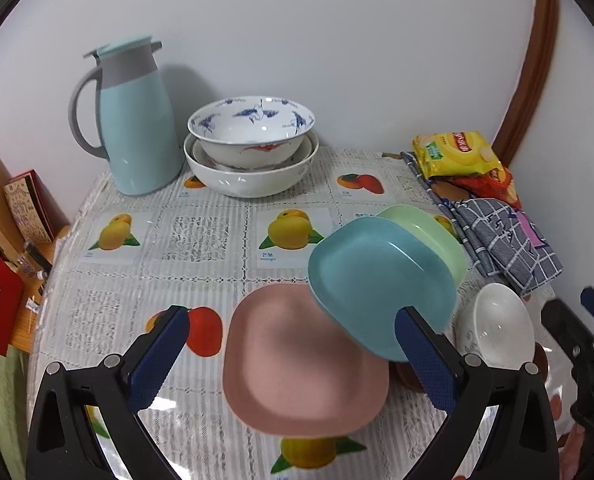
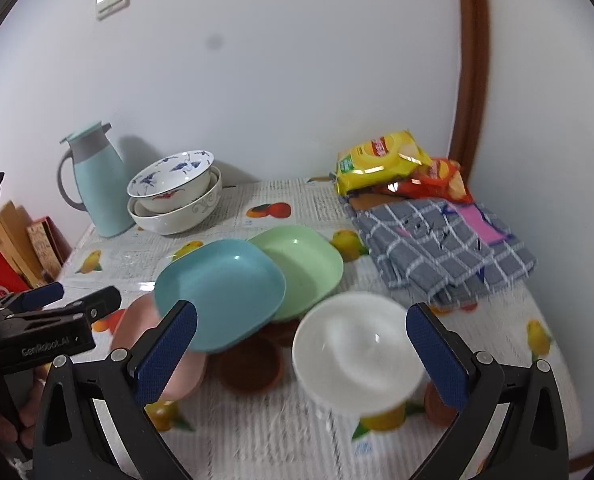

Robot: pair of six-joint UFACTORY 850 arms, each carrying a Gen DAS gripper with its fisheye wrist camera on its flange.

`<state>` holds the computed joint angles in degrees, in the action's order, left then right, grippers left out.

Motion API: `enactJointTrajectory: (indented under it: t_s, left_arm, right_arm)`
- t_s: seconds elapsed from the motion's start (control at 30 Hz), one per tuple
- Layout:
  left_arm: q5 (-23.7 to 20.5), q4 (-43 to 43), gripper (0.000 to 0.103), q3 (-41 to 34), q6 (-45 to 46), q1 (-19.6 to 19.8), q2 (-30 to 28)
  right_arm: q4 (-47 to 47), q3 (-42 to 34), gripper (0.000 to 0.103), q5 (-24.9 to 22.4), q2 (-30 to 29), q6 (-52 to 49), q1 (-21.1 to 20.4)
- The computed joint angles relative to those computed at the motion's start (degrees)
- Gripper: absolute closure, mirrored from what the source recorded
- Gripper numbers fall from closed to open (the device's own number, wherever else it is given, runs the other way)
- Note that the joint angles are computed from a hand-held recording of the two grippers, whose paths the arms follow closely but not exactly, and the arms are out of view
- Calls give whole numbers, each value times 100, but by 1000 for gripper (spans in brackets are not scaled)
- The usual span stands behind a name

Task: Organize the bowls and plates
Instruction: 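Move both grippers forward toward the rim of the blue plate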

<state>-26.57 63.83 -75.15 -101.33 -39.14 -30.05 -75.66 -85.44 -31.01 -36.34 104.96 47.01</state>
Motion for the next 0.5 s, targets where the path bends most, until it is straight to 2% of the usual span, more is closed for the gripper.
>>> enactJointTrajectory:
  t_s: [0.2, 0.3, 0.4, 0.43, 0.5]
  left_arm:
    - [184, -610, 0, -411, 569, 200, -404]
    - [232, -885, 0, -604, 833, 276, -601]
    - [344, -1112, 0, -741, 1108, 336, -753]
    - [364, -1084, 0, -772, 1120, 344, -789]
    - [270, -1167, 0, -894, 1239, 348, -898]
  right_arm:
    - [207, -573, 5, 353, -424, -573, -239]
    - [338, -831, 8, 367, -635, -841, -308]
    - [659, -1138, 11, 409, -890, -1286, -387]
    - [892, -1293, 16, 424, -1008, -1572, -420]
    - [1421, -1605, 20, 442, -1236, -2214, -479]
